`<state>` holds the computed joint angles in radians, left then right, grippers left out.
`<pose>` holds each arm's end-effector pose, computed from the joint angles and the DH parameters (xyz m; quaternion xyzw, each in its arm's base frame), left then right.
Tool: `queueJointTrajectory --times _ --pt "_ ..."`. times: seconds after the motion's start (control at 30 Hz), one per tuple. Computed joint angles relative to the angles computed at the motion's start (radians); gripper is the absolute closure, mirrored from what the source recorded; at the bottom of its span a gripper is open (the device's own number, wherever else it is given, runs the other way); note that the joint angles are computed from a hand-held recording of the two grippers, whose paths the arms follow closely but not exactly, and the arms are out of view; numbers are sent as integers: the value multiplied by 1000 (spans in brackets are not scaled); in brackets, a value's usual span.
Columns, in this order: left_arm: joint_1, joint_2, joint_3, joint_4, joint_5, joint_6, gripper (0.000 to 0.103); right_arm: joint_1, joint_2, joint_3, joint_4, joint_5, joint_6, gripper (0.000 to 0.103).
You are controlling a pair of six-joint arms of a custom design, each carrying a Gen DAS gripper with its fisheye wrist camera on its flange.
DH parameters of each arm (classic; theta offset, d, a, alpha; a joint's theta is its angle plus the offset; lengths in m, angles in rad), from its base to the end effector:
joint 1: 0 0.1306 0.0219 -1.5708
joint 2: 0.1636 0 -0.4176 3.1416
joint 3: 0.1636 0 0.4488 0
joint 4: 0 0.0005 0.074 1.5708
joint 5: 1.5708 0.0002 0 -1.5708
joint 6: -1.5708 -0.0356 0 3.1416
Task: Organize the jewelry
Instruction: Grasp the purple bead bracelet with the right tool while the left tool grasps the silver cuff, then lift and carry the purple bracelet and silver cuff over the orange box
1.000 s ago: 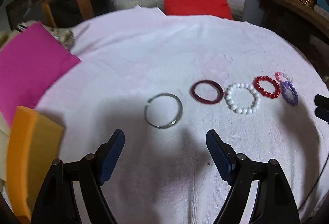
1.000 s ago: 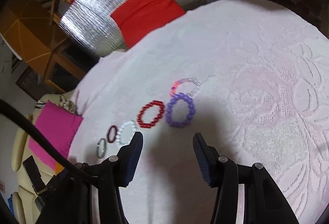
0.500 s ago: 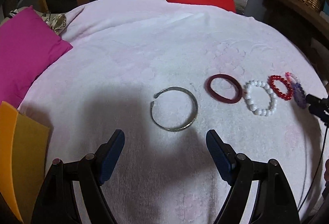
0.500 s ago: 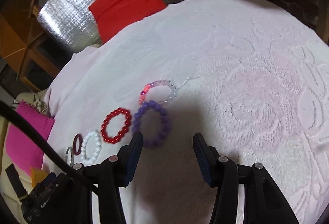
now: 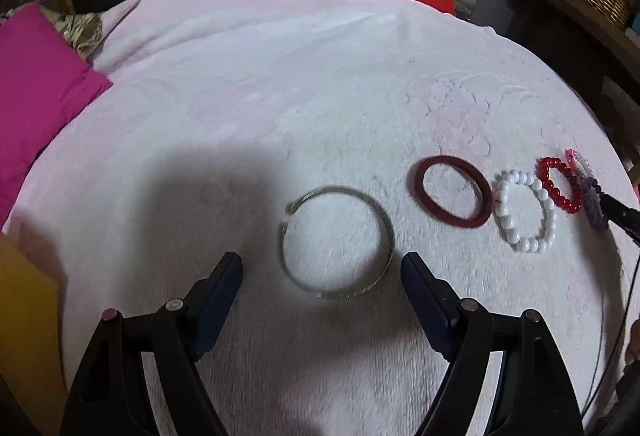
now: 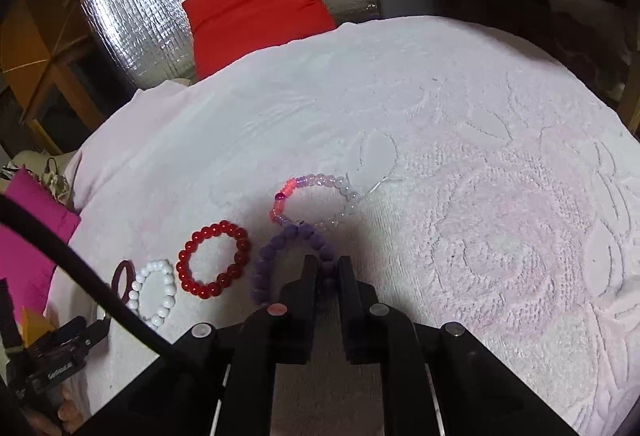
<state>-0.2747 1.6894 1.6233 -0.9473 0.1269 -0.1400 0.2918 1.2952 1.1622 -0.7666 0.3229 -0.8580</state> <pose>0.6182 -0.1794 0.4092 0.2146 0.9353 -0.0793 0.2698 0.4697 0.1288 0.4016 0.3112 0.8800 0.0494 0.3553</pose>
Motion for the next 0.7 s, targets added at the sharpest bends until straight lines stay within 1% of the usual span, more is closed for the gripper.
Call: queueJointTrajectory --times 0.13,0.17,0.2,0.23,0.43,0.57,0.63,0.7 --pt "2 9 6 17 34 0 21 6 -32 -22 26 0 3 92" --pt "2 10 5 22 39 4 23 4 -27 -16 33 -5 7 92" --pt "5 9 3 30 48 12 36 4 -34 -21 45 -10 11 92" --pt "7 10 3 30 56 16 42 5 -40 -24 53 -10 14 92" --pt "12 -2 -3 31 89 24 42 15 -81 -42 86 -9 14 92" --pt "13 -48 -37 67 88 24 42 29 -96 -43 98 -11 3 92" --pt "15 -65 -45 74 92 28 42 41 -102 -38 108 -13 6 92" --pt "17 -84 -58 80 76 23 42 62 -101 -27 120 -5 17 92"
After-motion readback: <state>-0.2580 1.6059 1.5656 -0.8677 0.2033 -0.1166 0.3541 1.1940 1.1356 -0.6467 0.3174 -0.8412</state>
